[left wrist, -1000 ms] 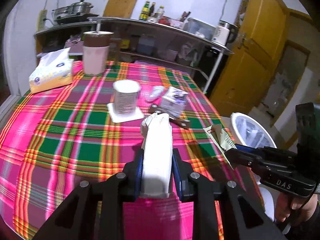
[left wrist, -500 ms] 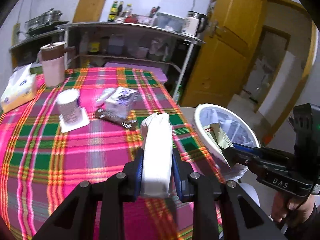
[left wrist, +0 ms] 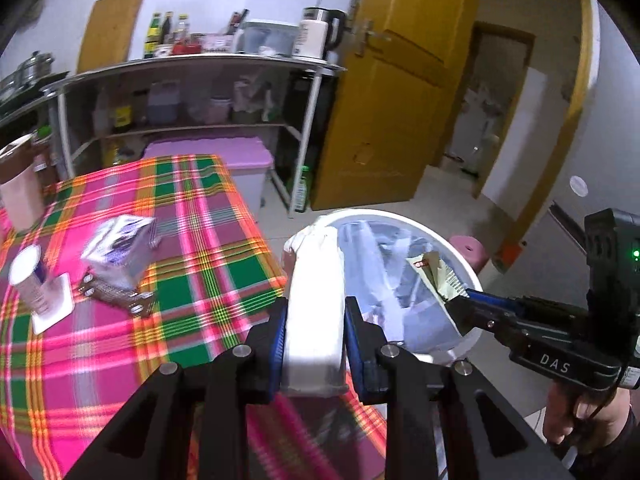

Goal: Collect trash
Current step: 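Carry the white paper and beige wrapper to the bin and release both tools, then move both tools back over the table toward the remaining trash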

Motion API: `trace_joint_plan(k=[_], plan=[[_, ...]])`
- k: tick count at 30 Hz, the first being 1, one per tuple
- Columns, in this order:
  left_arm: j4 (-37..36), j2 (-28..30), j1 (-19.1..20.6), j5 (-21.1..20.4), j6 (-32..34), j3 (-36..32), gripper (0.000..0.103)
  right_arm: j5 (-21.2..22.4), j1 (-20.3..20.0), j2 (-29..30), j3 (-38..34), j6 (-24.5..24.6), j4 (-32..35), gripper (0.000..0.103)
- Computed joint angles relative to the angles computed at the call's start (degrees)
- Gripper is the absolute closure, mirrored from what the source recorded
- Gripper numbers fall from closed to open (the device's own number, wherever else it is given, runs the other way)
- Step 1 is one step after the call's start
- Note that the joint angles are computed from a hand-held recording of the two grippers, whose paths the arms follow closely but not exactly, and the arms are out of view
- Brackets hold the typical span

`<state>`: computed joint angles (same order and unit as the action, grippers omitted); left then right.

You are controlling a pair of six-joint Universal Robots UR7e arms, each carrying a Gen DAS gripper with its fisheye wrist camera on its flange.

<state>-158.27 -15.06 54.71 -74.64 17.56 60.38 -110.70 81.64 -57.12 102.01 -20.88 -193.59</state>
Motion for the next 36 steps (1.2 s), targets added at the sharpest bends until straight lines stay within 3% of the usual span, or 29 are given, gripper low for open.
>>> trace_joint_plan(k=[13, 21, 26, 29, 36], plan=[[10.6, 9.2, -1.0, -2.8, 2.1, -14.5, 0.075, -1.6, -2.5, -0.9, -0.9, 2.3, 1.6, 0.081], [15.6, 13.6, -1.2, -3.2, 2.6, -21.6, 0.069, -2.6, -2.8, -0.3, -2.5, 2.9, 3.5, 0.081], [17.1, 14.6, -1.2, -3.3, 2.2, -23.4, 0.066, -2.8, -2.9, -0.1, -2.7, 3.0, 3.3, 0.078], [17.2, 14.3, -1.1, -3.7, 2.1, -23.2, 0.063, -2.8, -3.0, -0.2, -2.5, 3.2, 2.9, 0.071], [13.9, 11.2, -0.9, -4.5, 1.8, -18.0, 0.063, -2.7, -2.1, -0.5, -1.5, 2.7, 1.4, 0.07]])
